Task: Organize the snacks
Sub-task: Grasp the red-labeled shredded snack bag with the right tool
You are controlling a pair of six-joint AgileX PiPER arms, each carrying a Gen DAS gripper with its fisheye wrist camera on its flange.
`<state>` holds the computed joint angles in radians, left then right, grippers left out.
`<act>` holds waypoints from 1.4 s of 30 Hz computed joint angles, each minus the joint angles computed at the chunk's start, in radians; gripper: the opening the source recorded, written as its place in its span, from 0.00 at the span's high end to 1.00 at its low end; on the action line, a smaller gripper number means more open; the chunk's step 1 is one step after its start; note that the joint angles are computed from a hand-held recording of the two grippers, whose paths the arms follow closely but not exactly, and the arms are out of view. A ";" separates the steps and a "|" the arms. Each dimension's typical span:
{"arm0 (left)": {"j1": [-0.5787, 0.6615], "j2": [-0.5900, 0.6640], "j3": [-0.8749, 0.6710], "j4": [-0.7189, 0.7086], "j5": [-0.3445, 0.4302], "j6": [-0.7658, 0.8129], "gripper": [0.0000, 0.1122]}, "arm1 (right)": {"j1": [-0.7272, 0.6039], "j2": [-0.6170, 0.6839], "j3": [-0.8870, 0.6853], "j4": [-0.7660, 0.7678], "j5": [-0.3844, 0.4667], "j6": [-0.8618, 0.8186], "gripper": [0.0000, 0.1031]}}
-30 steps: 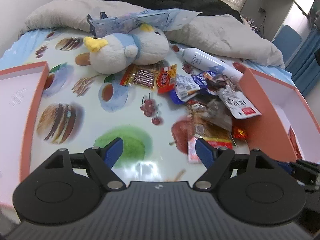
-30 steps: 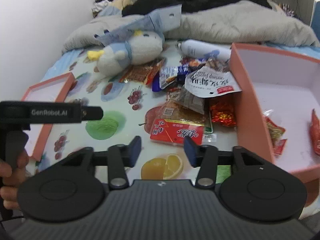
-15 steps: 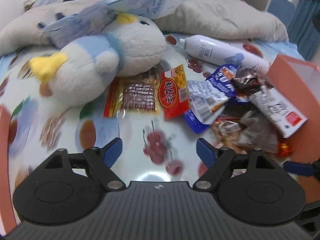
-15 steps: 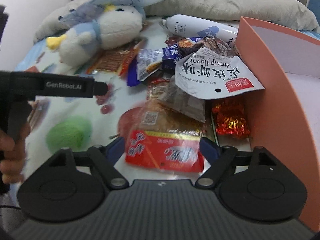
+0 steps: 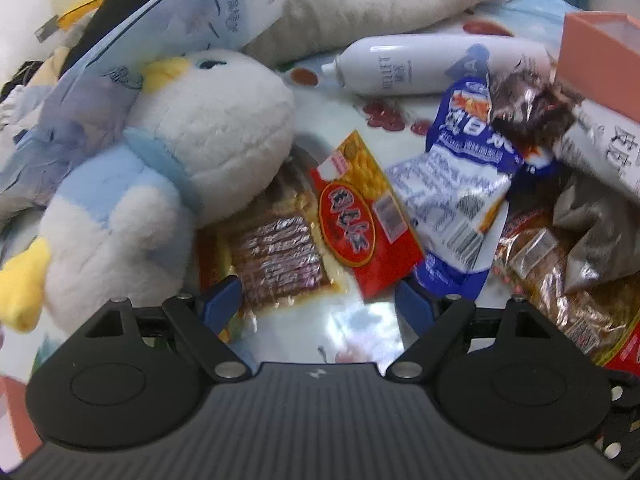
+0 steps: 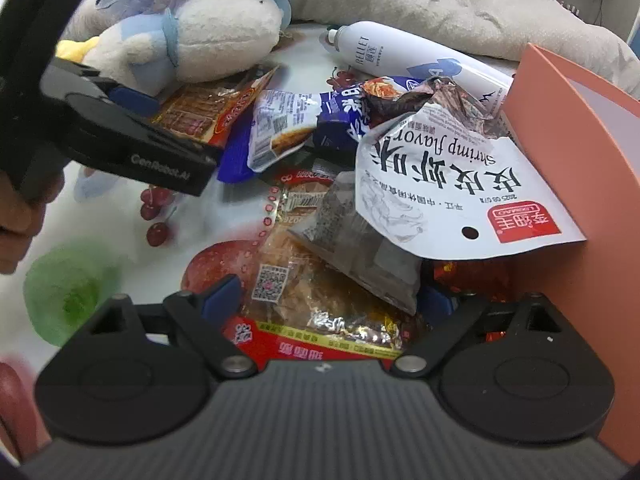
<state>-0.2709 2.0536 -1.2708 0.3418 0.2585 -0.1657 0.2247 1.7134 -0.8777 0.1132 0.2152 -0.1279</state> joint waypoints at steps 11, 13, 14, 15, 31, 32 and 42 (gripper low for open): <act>0.001 0.019 -0.036 -0.100 0.007 0.095 0.61 | -0.033 -0.024 0.012 0.167 0.027 -0.245 0.28; -0.014 0.017 -0.041 -0.051 0.023 0.036 0.76 | -0.041 -0.034 0.018 0.211 0.037 -0.295 0.31; -0.020 0.018 -0.046 -0.011 0.033 -0.010 0.78 | -0.044 -0.043 0.024 0.225 0.041 -0.313 0.34; -0.022 0.017 -0.047 -0.011 0.036 -0.021 0.83 | -0.047 -0.055 0.031 0.240 0.044 -0.337 0.37; -0.111 -0.264 0.307 0.099 -0.005 -0.470 1.00 | -0.088 -0.282 0.143 0.368 0.212 -0.491 0.64; -0.126 -0.295 0.342 0.137 -0.003 -0.533 1.00 | -0.085 -0.307 0.160 0.369 0.221 -0.493 0.65; -0.355 -0.601 0.627 0.347 0.087 -1.116 1.00 | -0.130 -0.528 0.281 0.358 0.326 -0.548 0.65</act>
